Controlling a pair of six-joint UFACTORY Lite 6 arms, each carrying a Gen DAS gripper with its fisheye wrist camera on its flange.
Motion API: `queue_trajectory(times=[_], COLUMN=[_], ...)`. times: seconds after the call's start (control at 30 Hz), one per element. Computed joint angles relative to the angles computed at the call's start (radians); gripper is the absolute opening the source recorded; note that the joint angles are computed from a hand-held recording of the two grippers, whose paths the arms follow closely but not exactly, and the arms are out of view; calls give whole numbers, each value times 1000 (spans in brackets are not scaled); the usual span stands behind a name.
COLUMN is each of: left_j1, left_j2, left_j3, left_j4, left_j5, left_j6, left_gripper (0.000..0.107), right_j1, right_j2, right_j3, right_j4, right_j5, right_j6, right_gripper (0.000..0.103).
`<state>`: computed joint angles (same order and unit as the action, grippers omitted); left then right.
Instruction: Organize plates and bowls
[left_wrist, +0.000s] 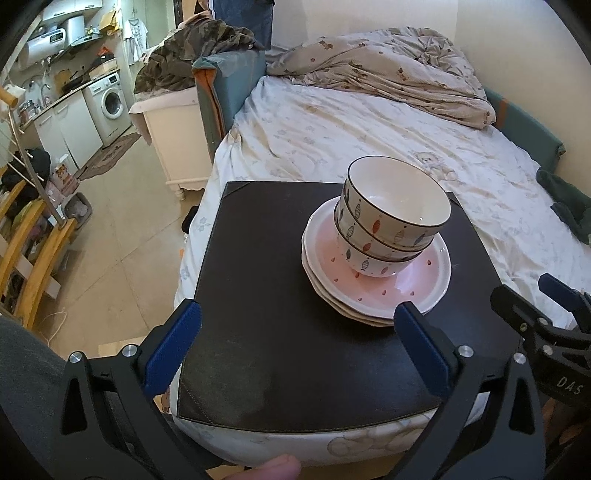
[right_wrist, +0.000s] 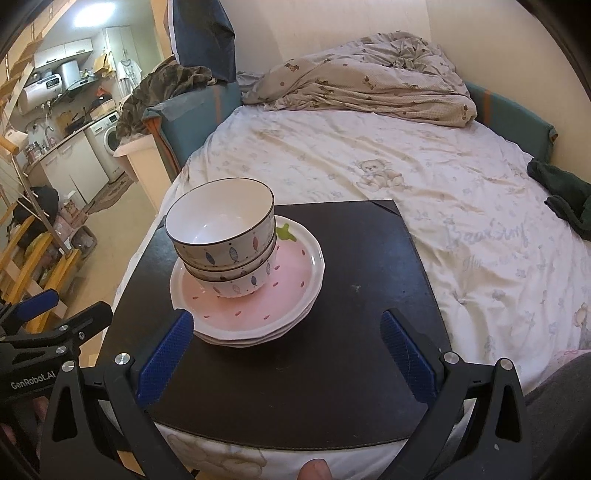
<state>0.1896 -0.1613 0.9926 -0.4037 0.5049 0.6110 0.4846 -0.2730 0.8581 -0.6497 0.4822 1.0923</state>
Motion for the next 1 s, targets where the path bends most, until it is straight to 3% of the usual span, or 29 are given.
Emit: queue_trajectory(times=[1.0], left_j1=[-13], left_j2=[-4], left_j3=[1], left_j4=[0], left_j5=[1], left_j6=[-10], left_gripper=[103], right_j1=[-3], right_j2=[-15], right_j3=[-10], right_j4=[7], right_j5=[6], right_j6=[3], right_gripper=[103])
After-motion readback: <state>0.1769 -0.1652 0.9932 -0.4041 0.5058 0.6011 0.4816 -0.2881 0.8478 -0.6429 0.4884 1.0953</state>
